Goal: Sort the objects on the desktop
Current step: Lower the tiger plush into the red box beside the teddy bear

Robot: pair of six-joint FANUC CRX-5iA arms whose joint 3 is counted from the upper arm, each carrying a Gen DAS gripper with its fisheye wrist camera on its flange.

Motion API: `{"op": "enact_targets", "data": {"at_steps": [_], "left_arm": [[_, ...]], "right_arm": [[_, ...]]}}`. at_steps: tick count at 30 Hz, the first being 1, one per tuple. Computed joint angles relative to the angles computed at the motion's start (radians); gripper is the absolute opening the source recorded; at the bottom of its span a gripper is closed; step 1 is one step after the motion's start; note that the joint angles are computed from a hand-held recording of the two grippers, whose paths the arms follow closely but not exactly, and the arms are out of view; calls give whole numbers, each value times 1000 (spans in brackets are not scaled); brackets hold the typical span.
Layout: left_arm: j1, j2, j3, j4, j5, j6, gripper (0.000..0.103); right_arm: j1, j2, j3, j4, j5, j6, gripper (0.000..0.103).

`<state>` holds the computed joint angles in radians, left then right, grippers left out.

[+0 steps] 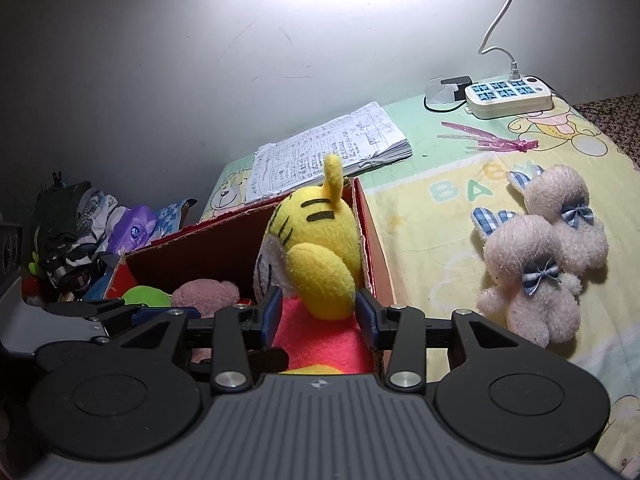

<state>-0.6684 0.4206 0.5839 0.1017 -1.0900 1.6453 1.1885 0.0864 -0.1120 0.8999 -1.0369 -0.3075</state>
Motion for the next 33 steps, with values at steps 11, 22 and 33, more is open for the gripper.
{"op": "enact_targets", "data": {"at_steps": [11, 22, 33], "left_arm": [[-64, -29, 49, -224, -84, 203, 102], [-126, -31, 104, -409, -205, 445, 102], [-160, -33, 107, -466, -234, 548, 102]], "right_arm": [[17, -23, -11, 2, 3, 30, 41], [25, -49, -23, -39, 46, 32, 41], [35, -76, -53, -43, 65, 40, 45]]}}
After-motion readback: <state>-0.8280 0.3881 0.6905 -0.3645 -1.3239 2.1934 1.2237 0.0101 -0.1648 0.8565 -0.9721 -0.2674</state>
